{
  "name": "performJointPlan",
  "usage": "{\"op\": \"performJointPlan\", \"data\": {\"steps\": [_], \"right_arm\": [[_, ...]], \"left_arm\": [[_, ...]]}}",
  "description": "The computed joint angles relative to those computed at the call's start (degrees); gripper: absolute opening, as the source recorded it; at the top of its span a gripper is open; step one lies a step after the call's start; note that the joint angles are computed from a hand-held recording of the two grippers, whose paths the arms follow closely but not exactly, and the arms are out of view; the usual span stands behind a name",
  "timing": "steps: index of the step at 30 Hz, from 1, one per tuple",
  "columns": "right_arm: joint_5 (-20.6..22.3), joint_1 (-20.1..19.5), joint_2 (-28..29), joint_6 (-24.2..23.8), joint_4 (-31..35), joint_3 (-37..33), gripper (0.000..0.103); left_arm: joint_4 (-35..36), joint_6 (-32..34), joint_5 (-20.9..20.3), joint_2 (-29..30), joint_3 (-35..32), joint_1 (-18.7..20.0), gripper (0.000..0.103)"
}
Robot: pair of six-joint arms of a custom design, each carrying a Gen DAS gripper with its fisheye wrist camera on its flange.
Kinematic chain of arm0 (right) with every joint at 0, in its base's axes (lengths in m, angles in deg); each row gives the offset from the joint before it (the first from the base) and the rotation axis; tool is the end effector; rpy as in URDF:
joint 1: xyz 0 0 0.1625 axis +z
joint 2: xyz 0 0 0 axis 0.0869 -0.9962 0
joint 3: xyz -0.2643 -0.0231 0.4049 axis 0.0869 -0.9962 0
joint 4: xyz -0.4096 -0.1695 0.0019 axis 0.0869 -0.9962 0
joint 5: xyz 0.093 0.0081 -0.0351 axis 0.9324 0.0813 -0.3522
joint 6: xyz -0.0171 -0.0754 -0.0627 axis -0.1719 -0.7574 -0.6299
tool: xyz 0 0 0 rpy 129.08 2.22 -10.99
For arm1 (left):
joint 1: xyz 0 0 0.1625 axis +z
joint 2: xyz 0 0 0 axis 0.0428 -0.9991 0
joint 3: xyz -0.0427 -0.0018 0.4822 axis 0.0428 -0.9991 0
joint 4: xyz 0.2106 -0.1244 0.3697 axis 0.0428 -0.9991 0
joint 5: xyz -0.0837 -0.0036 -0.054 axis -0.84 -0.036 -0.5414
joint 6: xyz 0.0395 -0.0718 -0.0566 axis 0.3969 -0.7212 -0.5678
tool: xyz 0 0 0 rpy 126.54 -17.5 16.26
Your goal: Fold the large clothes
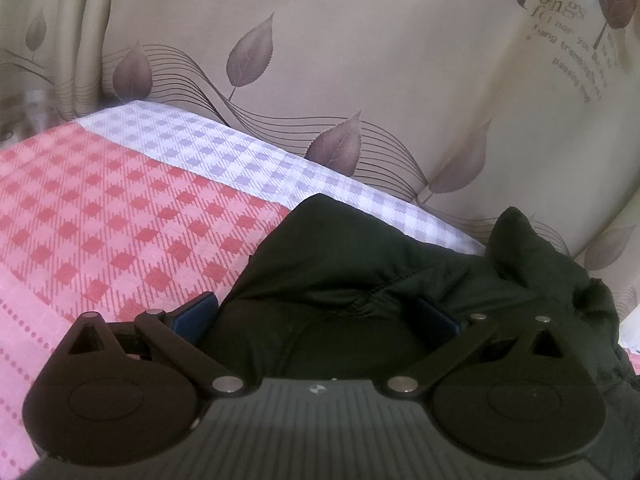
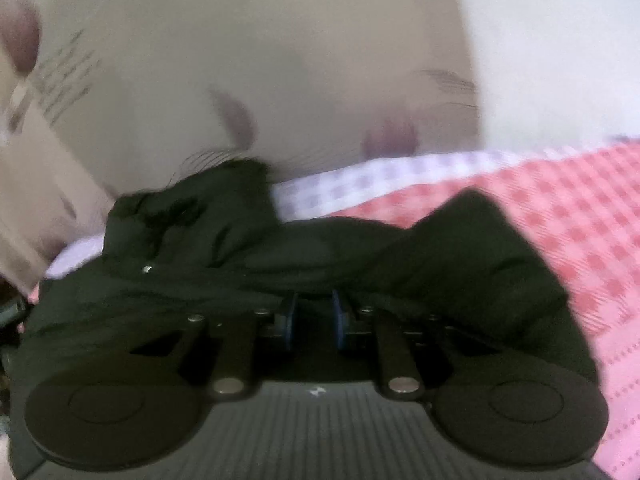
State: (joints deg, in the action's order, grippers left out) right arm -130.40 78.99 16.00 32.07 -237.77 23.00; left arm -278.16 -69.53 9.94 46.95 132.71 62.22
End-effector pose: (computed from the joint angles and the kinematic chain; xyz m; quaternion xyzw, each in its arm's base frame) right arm 0.0481 -0.8463 0.2004 0.2316 -0.9125 0.3221 0.1001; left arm -0.0940 -0.7064 0.1608 -0.0878 0.7764 -0.5508 0.2934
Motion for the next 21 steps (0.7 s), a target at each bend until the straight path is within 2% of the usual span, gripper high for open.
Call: {"op": "performJointPlan", "data": {"steps": [8,13,18,21], "right_arm": [[1.6,-2.2,-0.7,-1.6,-3.6,1.1,0.016],[-1.1,-1.6,0.9,-4.5,-8.7,1.5,0.016],[1.3,-2.4,0.7,-2.2,-6.1,0.7,0.016],[1.3,-2.3,0.3,-2.7,-7.2,1.5,0.016]], "left_arm": [[0.0,0.0,-0.2,-0.1,0.1,0.0,0.103],[0.0,0.0,-0.2,-0.1,0.2,0.0,0.103],[-0.1,0.0,0.0,0.0,0.1,0.0,0.103],[1.1,-0.9,0.4,-0.4,0.5,-0.2,0.103]]}}
